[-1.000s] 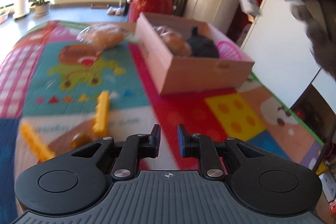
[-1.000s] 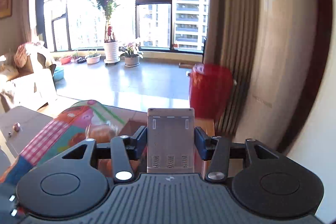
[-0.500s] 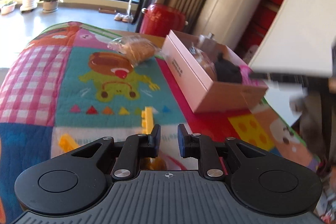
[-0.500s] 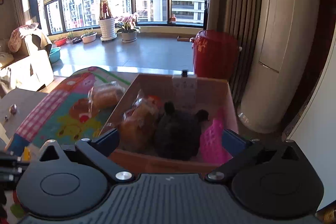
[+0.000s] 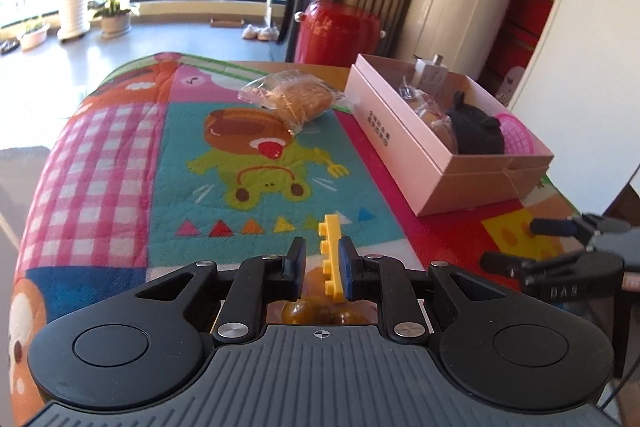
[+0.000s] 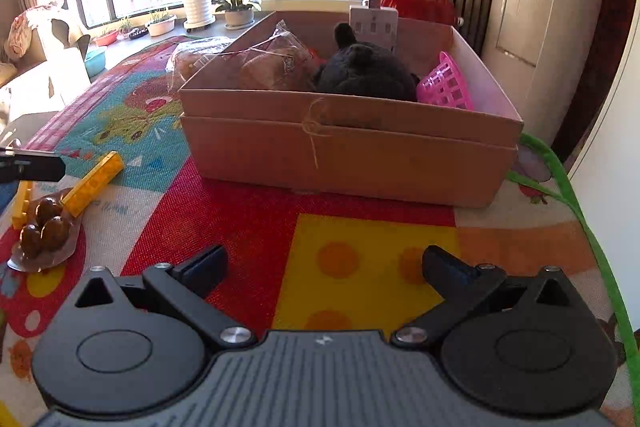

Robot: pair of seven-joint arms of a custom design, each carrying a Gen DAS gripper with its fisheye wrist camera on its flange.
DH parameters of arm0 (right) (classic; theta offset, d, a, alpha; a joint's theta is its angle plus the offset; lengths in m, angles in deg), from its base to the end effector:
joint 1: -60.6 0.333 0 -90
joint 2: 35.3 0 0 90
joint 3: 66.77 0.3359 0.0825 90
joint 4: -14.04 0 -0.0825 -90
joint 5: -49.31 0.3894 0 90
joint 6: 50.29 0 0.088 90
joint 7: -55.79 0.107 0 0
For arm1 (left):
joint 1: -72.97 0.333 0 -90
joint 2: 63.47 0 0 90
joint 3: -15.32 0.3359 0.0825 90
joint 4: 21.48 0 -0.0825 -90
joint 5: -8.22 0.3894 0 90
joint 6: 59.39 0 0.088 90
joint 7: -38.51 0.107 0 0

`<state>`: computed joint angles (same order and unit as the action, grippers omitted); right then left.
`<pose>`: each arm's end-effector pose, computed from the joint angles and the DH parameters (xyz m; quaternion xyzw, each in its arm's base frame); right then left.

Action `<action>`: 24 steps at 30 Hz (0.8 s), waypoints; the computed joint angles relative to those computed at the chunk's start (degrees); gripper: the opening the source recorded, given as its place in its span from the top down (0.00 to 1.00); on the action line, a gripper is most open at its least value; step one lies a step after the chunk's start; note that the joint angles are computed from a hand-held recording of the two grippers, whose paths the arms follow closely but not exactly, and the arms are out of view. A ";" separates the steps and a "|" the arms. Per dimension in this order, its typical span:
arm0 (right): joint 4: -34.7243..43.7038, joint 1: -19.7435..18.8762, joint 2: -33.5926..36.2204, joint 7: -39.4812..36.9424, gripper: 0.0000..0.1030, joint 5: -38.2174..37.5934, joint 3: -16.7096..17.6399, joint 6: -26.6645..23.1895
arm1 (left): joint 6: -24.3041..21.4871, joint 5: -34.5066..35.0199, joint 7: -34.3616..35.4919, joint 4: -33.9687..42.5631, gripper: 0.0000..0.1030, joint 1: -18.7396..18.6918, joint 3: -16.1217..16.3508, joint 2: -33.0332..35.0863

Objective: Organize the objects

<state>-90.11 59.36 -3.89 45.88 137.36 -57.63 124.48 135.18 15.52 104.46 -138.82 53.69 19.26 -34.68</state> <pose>0.6635 0.0028 0.2739 -0.7487 0.5376 -0.2261 0.3150 0.6288 -0.1921 0.3049 -0.6422 0.6480 -0.3594 0.1965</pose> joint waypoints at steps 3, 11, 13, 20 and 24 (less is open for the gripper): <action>0.02 0.00 0.05 1.68 0.00 -1.55 -0.25 -0.89 | -4.74 -0.52 0.10 3.69 0.81 -3.71 3.21 1.58; -0.87 -0.35 -0.89 2.23 0.00 -1.65 -0.64 -1.71 | -11.57 5.43 -5.02 9.85 0.76 -11.09 10.27 5.67; -1.11 0.00 -0.91 6.48 0.00 -5.40 -1.21 -2.10 | -9.96 6.34 -6.03 9.88 0.83 -8.61 7.81 5.84; -0.99 -2.86 -0.48 5.32 0.00 -6.13 2.45 -0.37 | 0.68 4.75 -8.90 3.98 0.83 -0.63 0.66 3.50; -1.68 -0.83 -0.87 12.53 0.00 -12.95 0.28 -0.95 | 6.73 -2.60 -6.51 -2.73 0.83 -4.81 5.55 -0.20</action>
<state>-91.79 58.53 -4.77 58.41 124.41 -57.36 123.54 141.91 12.93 97.95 -141.55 48.88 24.81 -34.88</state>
